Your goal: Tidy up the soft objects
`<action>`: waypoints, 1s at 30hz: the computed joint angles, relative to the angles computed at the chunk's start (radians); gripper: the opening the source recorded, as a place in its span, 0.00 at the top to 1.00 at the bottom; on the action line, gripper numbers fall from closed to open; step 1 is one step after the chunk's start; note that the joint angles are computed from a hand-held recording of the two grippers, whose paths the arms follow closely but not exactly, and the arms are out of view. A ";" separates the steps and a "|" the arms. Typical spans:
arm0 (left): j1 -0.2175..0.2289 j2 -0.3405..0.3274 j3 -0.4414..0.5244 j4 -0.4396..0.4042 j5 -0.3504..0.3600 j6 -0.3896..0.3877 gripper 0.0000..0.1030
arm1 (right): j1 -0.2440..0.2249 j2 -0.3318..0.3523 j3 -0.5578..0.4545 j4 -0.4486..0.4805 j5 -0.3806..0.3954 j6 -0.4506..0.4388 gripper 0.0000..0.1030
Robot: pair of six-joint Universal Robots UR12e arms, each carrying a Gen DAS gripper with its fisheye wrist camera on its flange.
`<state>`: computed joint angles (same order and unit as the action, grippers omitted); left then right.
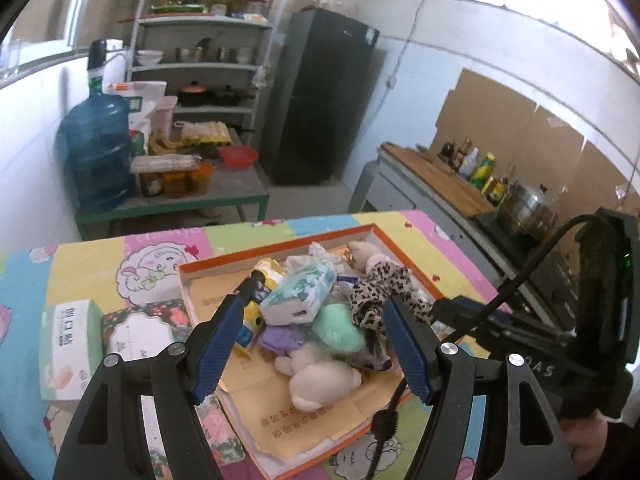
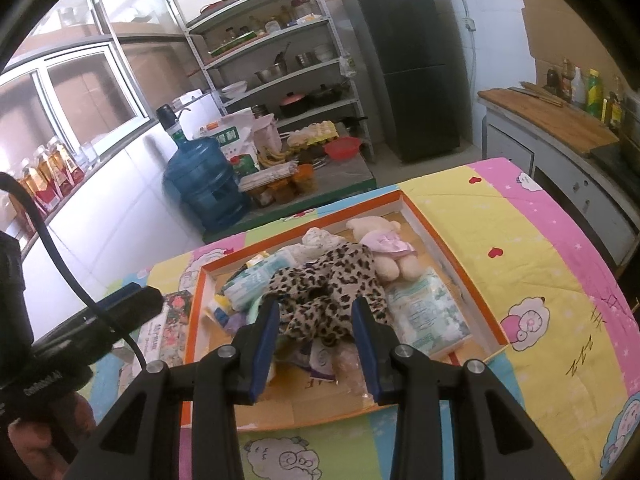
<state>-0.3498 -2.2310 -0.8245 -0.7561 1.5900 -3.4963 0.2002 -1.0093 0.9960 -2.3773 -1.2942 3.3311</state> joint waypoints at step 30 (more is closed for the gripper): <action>-0.016 0.295 -0.401 0.199 0.093 0.073 0.28 | 0.122 -0.192 0.231 -0.099 -0.298 0.069 0.64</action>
